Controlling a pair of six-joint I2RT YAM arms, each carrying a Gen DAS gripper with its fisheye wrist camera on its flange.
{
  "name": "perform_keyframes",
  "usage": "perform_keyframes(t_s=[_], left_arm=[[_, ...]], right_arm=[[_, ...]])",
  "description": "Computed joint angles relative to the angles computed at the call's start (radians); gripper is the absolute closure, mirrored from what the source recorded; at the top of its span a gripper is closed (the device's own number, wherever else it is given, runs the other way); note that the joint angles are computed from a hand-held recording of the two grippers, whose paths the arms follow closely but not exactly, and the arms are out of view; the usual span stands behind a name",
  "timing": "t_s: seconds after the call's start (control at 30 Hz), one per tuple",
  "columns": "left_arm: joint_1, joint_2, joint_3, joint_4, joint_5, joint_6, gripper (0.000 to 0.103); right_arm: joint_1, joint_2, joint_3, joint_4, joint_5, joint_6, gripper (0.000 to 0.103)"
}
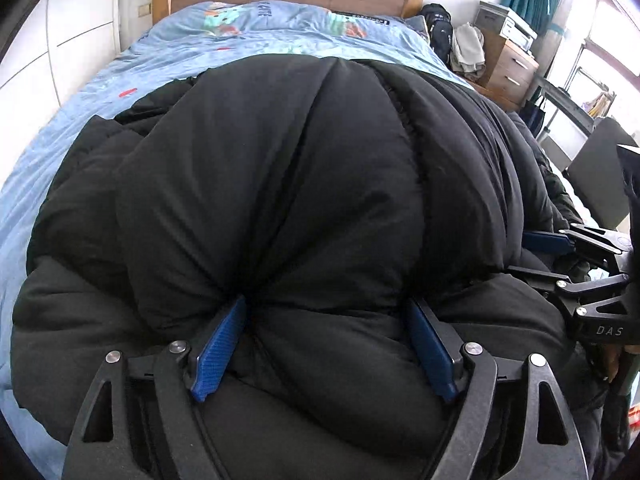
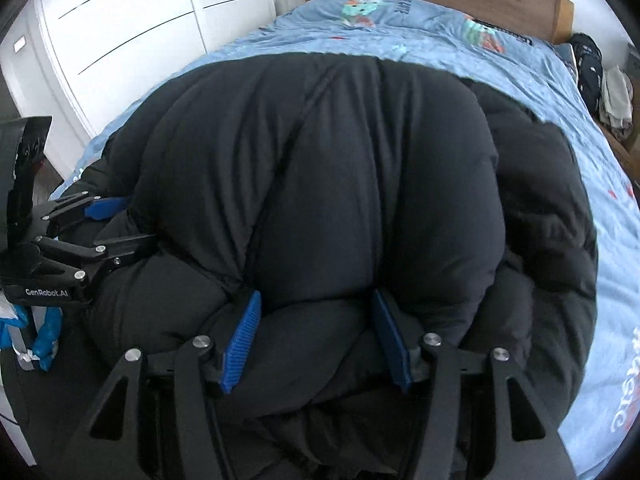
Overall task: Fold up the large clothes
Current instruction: 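Press the folded jacket flat with both grippers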
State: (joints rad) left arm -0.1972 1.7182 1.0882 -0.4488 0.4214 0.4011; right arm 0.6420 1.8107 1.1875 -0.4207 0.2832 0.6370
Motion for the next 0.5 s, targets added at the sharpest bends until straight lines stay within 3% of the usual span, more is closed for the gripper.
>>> perform_keyframes(t_s=[0.07,0.27,0.5], left_arm=[[-0.008,-0.018,0.021,-0.045,-0.020,0.012,0.023],[0.017,-0.077,0.120,-0.217,-0.012,0.084,0.023],[0.017,-0.069,0.285,-0.252,0.021,0.049,0.021]], right_arm=[[0.004,0.003,0.009,-0.019,0.000,0.008,0.047],[0.004,-0.014,0.157,-0.248,-0.035,0.002,0.047],[-0.018,-0.075,0.292,-0.335,0.017,-0.054,0.046]])
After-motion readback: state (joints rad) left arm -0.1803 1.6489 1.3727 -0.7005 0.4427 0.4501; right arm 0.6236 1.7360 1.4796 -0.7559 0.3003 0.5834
